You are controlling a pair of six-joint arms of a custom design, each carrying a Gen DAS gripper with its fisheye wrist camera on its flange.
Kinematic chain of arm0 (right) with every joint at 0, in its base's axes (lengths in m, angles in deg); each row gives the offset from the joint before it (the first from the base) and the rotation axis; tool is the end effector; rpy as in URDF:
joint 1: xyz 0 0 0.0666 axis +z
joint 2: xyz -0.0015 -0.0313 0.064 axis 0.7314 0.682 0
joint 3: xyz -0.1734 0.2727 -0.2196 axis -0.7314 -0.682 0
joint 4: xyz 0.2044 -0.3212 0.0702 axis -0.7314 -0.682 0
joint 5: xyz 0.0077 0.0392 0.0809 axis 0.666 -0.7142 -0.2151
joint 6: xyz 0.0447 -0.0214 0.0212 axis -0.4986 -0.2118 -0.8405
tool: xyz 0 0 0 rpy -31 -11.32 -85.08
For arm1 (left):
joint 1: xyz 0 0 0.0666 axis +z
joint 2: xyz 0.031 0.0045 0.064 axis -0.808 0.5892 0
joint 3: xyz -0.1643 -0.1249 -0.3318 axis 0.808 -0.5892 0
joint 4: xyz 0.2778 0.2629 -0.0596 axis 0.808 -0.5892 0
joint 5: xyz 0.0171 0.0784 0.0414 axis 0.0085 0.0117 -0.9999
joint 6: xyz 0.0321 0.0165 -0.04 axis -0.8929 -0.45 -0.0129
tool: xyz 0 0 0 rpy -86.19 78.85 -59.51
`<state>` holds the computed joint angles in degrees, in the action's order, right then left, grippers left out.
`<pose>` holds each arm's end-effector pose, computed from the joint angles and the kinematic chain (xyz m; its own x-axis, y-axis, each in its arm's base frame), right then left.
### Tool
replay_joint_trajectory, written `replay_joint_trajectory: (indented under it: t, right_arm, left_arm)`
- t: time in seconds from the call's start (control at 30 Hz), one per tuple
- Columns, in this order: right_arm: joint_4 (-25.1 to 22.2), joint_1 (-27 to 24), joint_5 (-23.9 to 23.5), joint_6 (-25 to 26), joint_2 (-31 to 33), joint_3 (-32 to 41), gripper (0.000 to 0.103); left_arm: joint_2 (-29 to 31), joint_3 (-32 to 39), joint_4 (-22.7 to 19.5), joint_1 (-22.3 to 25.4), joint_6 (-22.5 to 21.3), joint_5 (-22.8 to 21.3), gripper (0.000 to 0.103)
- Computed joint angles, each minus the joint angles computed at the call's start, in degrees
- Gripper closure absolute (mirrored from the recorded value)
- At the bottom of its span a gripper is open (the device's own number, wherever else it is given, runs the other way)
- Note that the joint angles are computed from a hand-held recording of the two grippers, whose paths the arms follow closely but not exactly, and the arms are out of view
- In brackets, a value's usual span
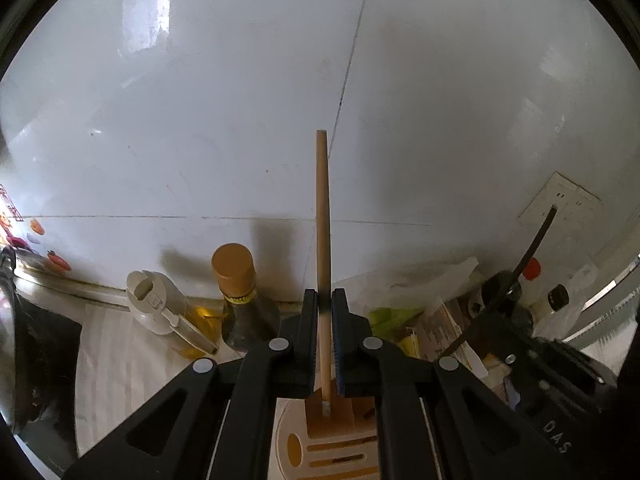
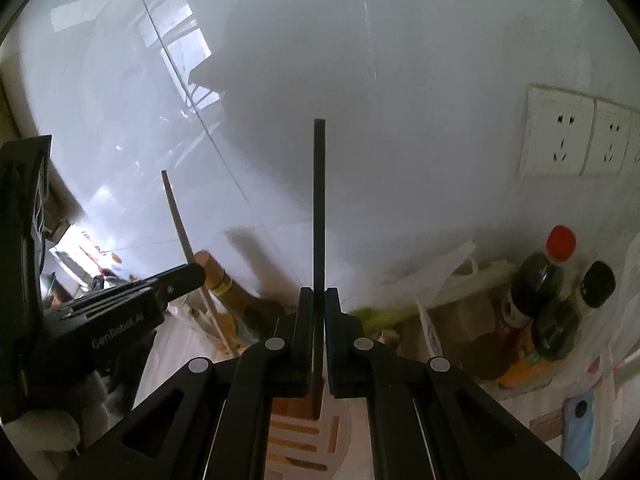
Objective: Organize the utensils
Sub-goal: 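Lower both chopsticks into the holder and open both tools, then move both open tools back down to the chopsticks on the mat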
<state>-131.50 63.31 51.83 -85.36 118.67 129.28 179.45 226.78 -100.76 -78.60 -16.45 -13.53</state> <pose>0.4015 0.1035 0.5790 -0.5048 0.4859 -0.7135 0.4227 0.8598 0.2866 0.5242 -0.2508 0.6141 -0.6728 0.4017 -0.6212 0.5962 0.7915 -0.1339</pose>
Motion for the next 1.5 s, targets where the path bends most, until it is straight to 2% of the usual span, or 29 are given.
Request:
replay_joint_trajectory:
  t: [0.1,0.17,0.23,0.3,0.37,0.4,0.43,0.47,0.53,0.6,0.63,0.83,0.93,1.03,1.17,1.3,1.37,1.43,1.5]
  right_arm:
    - [-0.6,-0.8,-4.3,0.1,-0.3,-0.1,0.097]
    - [-1.0,-0.7,-5.3,0.4,-0.3,0.2,0.092]
    - [-1.6,-0.3,-4.8,0.2,-0.5,0.5,0.071]
    - [-2.0,0.0,-4.1,-0.4,-0.9,0.7,0.063]
    - [-3.0,0.9,-2.5,-1.1,-1.6,0.6,0.059]
    - [-3.4,1.4,-1.6,-1.5,-2.1,0.3,0.053]
    - [-4.4,2.0,-0.3,-2.1,-2.4,0.4,0.045]
    - [-5.5,2.5,0.9,-2.7,-2.7,0.5,0.040]
    - [-7.2,4.1,4.2,-4.4,-3.7,-0.1,0.019]
    - [-10.0,5.6,7.8,-6.1,-3.9,0.2,0.006]
    - [-11.7,6.8,10.1,-7.5,-4.2,0.0,0.003]
    - [-21.3,12.4,19.1,-17.1,-5.3,-0.9,0.000]
    - [-25.4,14.6,20.4,-21.9,-6.3,-2.1,0.000]
    - [-27.8,16.6,19.5,-26.5,-8.2,-5.3,0.000]
    - [-28.9,18.7,16.3,-31.3,-10.1,-10.5,0.000]
    - [-27.6,20.7,11.3,-35.5,-11.9,-16.6,0.002]
    - [-25.6,21.0,7.5,-36.3,-12.7,-20.1,0.012]
    - [-22.7,20.8,2.6,-36.6,-13.2,-24.2,0.031]
    - [-19.4,20.6,-2.1,-36.6,-13.6,-28.0,0.039]
  left_arm:
    - [0.2,1.7,-1.2,0.3,0.4,-0.3,0.091]
    - [-1.3,0.3,0.3,0.3,0.4,-1.7,0.081]
    - [-3.1,-2.1,2.5,0.4,0.4,-3.7,0.041]
    - [-6.0,-6.0,5.7,1.1,1.0,-4.4,0.030]
    - [-7.9,-8.3,7.0,1.6,0.8,-4.9,0.029]
    - [-9.0,-9.6,7.2,1.9,0.4,-5.3,0.020]
    - [-10.0,-11.0,7.8,2.0,0.2,-5.7,0.003]
    - [-11.5,-13.3,9.0,2.3,-0.1,-5.8,0.000]
    - [-15.2,-19.2,12.2,2.6,-0.6,-7.0,0.000]
    - [-17.6,-23.1,14.0,2.7,-1.2,-8.6,0.000]
    - [-19.0,-25.3,14.9,2.9,-1.4,-8.8,0.000]
    - [-24.5,-33.5,16.6,3.3,-1.9,-9.5,0.000]
    - [-27.5,-38.6,17.1,3.6,-3.0,-10.2,0.000]
    - [-30.2,-43.6,17.0,3.6,-3.7,-10.9,0.000]
    - [-33.9,-51.4,17.1,3.2,-6.0,-13.0,0.000]
    - [-36.6,-58.8,16.3,2.8,-7.6,-15.3,0.000]
    - [-37.9,-63.0,16.2,2.1,-8.7,-17.6,0.000]
    - [-39.0,-66.8,16.3,1.8,-9.4,-18.6,0.000]
    - [-39.2,-69.5,15.5,1.5,-10.0,-19.3,0.000]
